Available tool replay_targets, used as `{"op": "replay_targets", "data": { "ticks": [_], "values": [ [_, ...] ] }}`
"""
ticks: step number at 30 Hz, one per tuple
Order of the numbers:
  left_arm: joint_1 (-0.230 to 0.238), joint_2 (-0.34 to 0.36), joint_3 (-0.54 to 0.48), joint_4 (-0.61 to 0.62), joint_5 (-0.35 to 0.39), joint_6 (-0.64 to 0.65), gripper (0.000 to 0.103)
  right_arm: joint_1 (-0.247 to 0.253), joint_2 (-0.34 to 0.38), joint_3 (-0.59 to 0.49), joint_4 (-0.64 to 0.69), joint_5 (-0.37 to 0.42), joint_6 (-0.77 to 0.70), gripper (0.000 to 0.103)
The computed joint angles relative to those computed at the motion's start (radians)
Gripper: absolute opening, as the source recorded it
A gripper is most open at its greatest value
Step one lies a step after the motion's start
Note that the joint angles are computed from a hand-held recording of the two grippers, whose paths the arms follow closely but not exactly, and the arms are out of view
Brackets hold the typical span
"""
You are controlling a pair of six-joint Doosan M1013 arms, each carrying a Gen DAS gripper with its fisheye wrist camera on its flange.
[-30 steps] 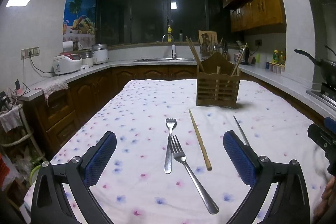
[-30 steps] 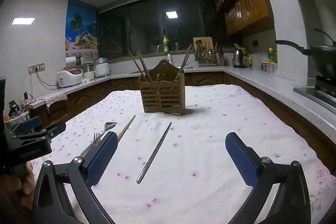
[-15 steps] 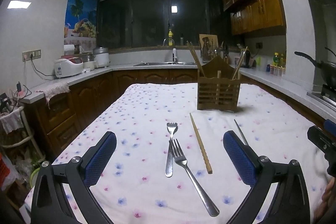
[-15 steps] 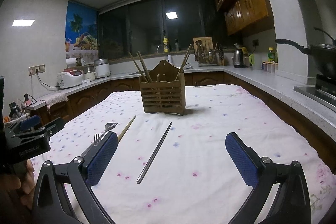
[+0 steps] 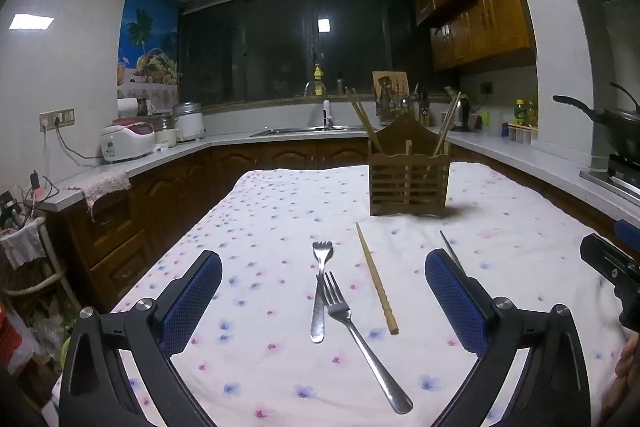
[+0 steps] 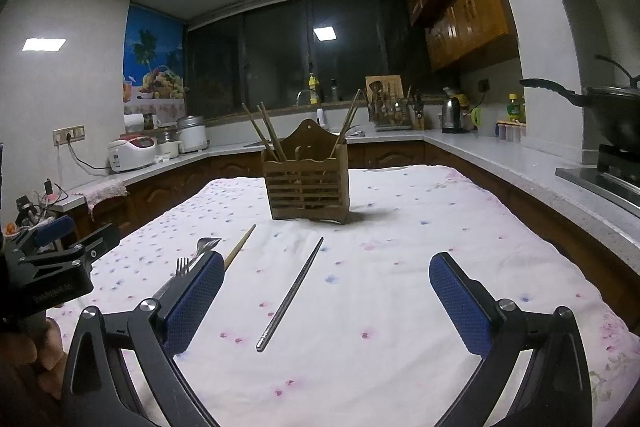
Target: Organize utensils
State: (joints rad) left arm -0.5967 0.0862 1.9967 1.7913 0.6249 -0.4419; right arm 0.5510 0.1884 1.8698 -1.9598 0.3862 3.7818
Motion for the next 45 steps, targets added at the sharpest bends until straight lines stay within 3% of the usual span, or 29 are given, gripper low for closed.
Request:
{"op": "replay_targets", "data": {
  "ticks": [45],
  "values": [
    [-0.006,0.001,-0.007,-0.020,0.002,0.016,0.102,-0.008,-0.006,-0.001,0.038,-0.004,-0.035,0.103]
  ]
}}
